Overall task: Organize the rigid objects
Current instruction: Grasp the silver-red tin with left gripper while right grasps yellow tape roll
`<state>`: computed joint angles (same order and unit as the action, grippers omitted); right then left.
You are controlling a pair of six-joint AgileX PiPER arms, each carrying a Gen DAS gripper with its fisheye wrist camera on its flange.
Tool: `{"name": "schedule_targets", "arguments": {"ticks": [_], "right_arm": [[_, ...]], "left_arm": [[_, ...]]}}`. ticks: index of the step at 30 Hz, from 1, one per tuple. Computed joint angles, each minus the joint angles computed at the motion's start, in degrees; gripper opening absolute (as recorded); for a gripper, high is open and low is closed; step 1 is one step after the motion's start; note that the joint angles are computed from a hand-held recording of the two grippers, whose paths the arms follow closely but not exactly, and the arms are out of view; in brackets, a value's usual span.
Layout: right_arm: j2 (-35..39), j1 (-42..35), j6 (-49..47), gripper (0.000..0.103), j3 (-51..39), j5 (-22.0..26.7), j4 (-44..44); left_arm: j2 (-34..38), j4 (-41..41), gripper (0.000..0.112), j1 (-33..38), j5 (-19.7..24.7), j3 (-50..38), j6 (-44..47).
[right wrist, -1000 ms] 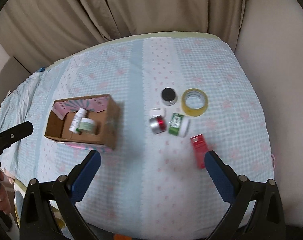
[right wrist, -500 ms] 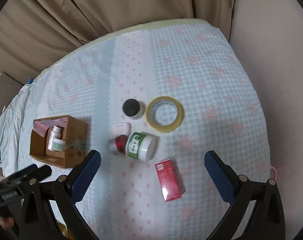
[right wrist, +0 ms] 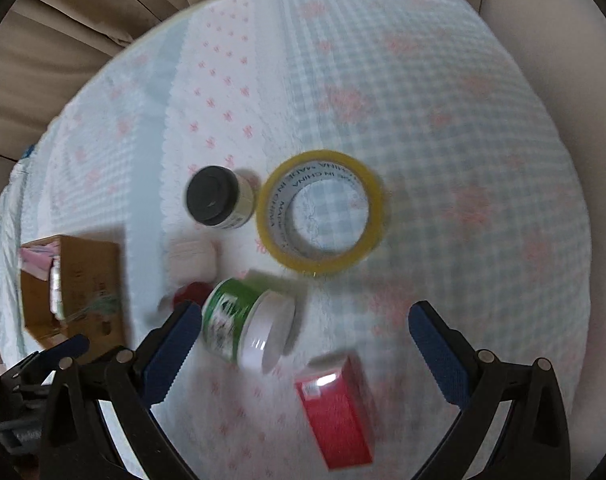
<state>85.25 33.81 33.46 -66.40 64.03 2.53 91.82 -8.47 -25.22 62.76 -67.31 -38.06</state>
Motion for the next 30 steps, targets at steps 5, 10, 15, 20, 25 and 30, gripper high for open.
{"name": "schedule_targets", "arguments": {"ticks": [5,10,15,20,25,30], "right_arm": [[5.0,-1.1,0.7,0.103,0.7,-3.9,-0.5],[7.7,-1.3,2.7,0.103,0.9,-6.6,-1.7],[10.2,-0.8,3.7,0.103,-0.5,-7.6,-3.8],[12.2,-0.8,5.5,0.103,-1.6,-7.6,-6.3],[14.2,-1.0,5.7,0.099,-3.1,-7.4,-6.9],[14.5,-2.0,4.3,0.099,-4.2,-6.7,-6.5]], "left_arm": [[6.2,-2.5,0.101,1.8,-2.4,-0.6,3.4],[11.2,-3.8,0.097,2.6,-2.6,-2.6,5.9],[14.6,-4.7,0.087,3.1,-2.3,-3.9,7.1],[18.2,-6.0,0.067,2.3,-1.5,-5.8,9.2],[19.1,-6.7,0.041,1.3,-2.0,-7.7,10.4],[18.9,-6.7,0.039,1.8,-2.5,-7.9,10.7]]}}
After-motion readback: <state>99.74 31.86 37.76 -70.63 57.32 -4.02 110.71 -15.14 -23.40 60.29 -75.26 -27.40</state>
